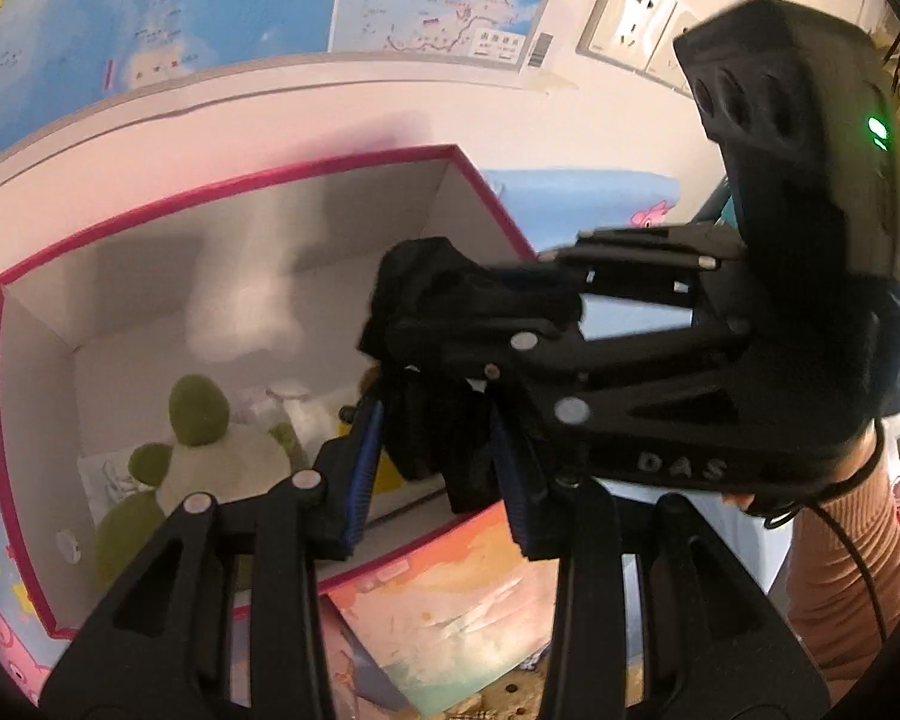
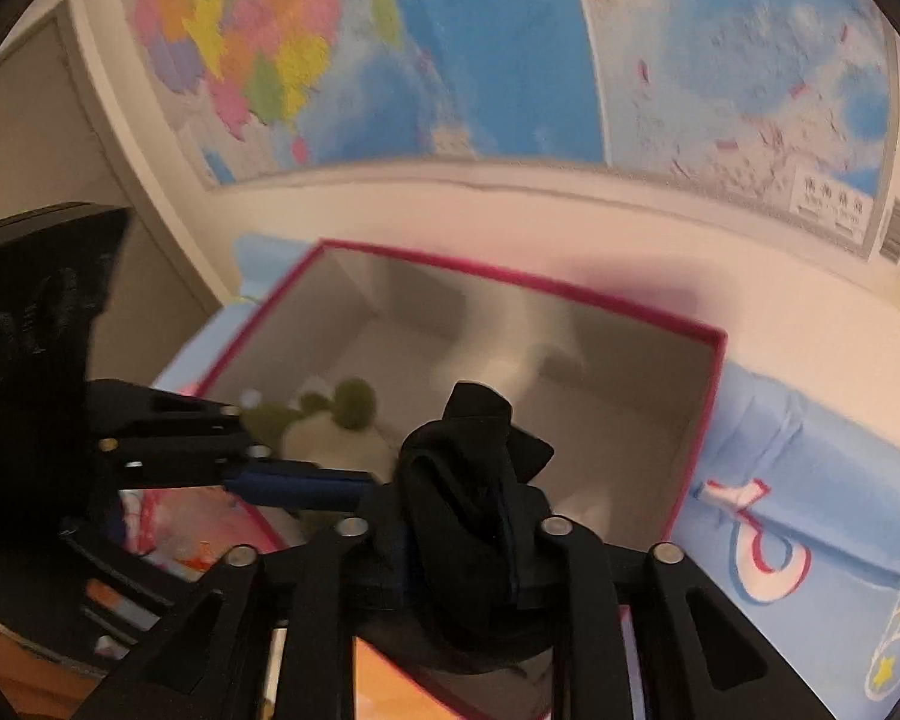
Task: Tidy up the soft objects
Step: 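Lift the black fabric with the right tool toward the pink box, then open the right tool to drop the black fabric into the box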
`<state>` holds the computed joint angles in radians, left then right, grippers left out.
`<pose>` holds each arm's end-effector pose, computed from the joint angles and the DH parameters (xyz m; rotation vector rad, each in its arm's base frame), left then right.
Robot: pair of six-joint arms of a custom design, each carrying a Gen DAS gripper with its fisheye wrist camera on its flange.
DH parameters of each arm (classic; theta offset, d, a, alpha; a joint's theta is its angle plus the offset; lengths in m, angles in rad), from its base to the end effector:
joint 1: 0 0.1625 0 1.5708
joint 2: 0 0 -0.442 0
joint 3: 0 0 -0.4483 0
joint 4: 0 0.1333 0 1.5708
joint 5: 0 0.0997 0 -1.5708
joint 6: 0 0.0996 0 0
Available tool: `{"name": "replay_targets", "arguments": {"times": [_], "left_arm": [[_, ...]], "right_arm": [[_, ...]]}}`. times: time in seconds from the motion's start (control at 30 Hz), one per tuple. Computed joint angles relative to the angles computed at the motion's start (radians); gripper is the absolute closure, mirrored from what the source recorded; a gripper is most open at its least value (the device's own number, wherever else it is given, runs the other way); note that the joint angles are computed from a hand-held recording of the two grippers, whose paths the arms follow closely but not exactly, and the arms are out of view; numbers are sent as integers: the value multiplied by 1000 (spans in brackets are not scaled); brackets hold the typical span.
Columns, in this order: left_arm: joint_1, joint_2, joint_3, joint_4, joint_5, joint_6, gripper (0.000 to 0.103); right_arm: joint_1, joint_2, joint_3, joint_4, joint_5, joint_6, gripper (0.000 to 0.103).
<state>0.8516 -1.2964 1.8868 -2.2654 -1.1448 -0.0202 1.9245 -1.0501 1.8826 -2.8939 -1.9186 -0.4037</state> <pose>-0.2645 -0.5669 0.2586 0.9160 2.6043 -0.3500 0.3196 -0.5788 0.1787 0.8909 -2.5611 0.6661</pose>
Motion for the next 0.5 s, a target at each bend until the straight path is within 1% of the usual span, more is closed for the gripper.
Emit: {"name": "replay_targets", "arguments": {"times": [0.03,0.07,0.17,0.23,0.3,0.43,0.5], "left_arm": [[-1,-5,6,-9,-6,3,64],[-2,-11,11,-20,-14,8,64],[-12,-53,45,-58,-34,39,64],[-22,-88,73,-78,-44,59,64],[-31,-133,109,-101,-59,84,64],[-40,-226,170,-117,-113,126,64],[-46,-268,198,-111,-127,138,64]], "right_arm": [[12,6,5,-43,-52,-4,65],[19,7,11,-71,-76,-10,65],[34,-21,44,-126,-70,-37,64],[45,-46,75,-163,-77,-48,61],[44,-77,104,-171,-44,-45,58],[30,-169,199,-161,70,-23,56],[19,-224,263,-152,132,-20,55]]}}
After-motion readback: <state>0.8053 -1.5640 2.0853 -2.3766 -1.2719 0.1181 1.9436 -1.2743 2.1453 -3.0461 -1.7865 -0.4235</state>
